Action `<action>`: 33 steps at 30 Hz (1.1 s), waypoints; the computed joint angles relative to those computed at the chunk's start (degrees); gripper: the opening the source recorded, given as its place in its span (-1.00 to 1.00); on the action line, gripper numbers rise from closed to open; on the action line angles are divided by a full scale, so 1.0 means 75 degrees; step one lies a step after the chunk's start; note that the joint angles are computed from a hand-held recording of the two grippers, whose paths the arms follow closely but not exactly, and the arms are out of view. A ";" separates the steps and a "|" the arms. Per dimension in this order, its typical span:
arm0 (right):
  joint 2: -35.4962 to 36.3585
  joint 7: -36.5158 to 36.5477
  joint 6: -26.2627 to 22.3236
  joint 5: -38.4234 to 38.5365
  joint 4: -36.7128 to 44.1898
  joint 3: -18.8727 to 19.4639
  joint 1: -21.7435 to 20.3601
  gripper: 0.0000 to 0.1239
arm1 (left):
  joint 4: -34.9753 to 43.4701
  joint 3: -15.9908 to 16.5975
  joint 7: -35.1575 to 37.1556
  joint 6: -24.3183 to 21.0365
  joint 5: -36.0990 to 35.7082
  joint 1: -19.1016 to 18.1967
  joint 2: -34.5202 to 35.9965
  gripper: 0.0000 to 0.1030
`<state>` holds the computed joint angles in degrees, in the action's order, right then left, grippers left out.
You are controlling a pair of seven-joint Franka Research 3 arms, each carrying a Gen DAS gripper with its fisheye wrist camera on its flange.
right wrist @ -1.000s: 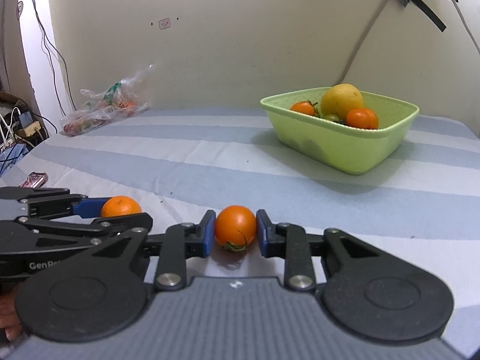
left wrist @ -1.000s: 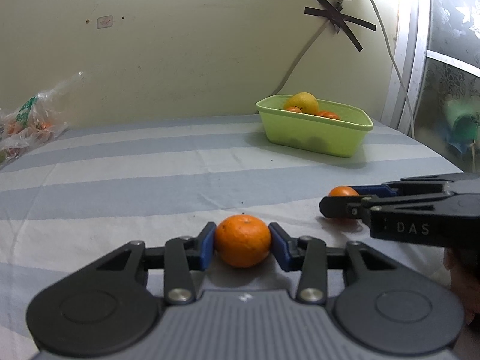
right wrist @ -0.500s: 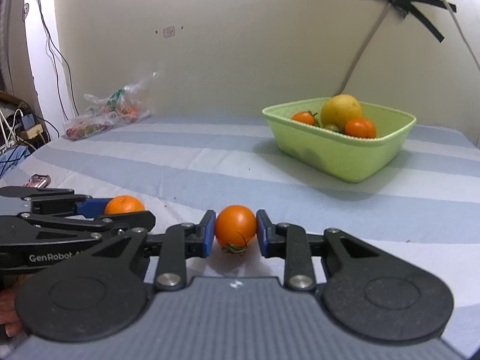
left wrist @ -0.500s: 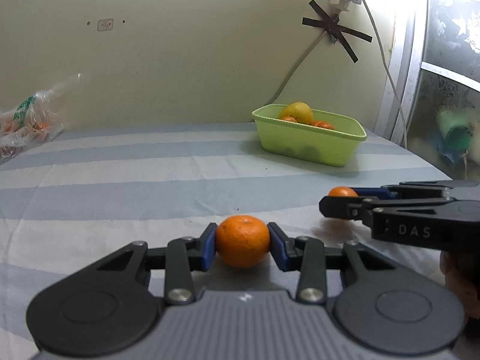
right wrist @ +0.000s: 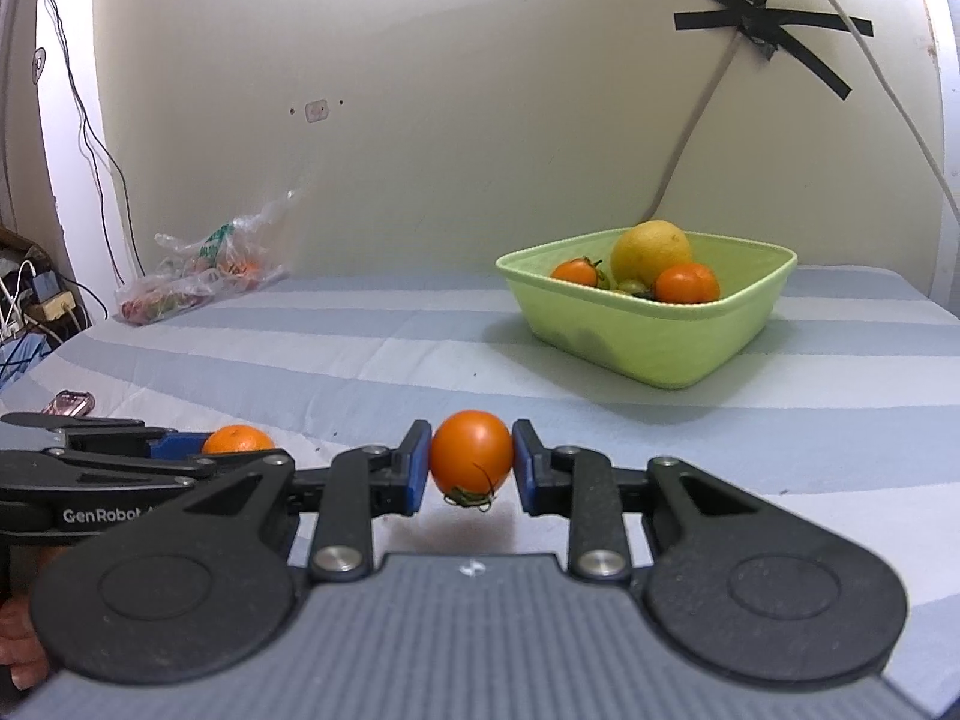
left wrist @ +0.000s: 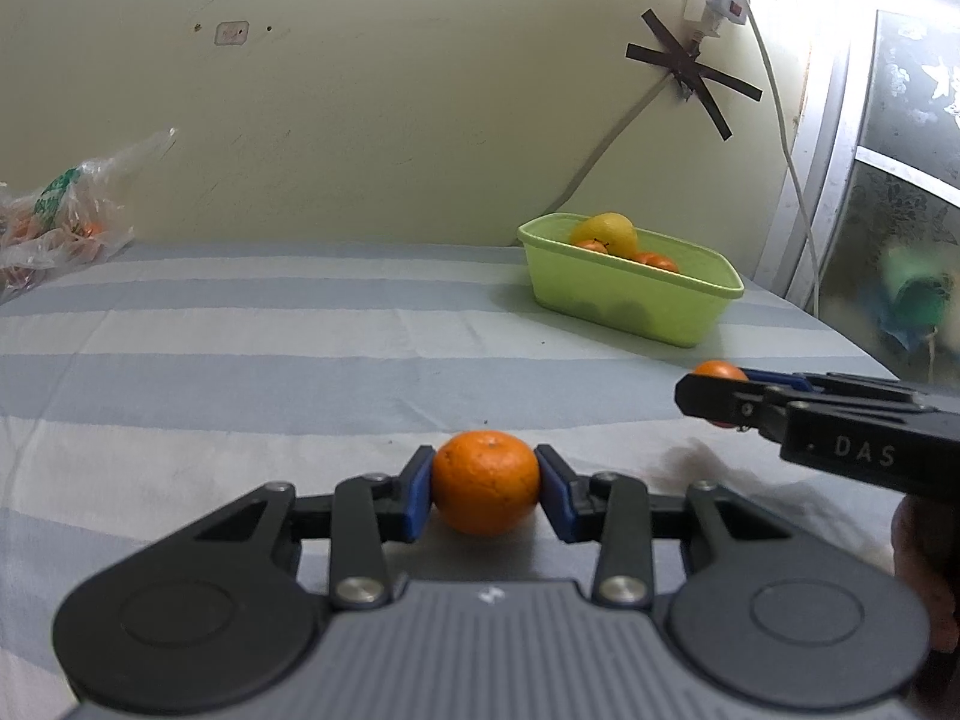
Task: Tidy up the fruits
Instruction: 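Carry the tangerine and tomato over the green basket with both tools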
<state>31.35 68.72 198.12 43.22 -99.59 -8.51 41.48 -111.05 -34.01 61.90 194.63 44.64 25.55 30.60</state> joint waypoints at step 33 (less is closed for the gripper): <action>0.0415 -0.2842 0.0843 0.2144 0.1468 0.0524 -0.0830 -0.50 | 0.3696 -0.1756 0.3766 -0.2059 -0.1930 -0.0738 0.2277 -0.30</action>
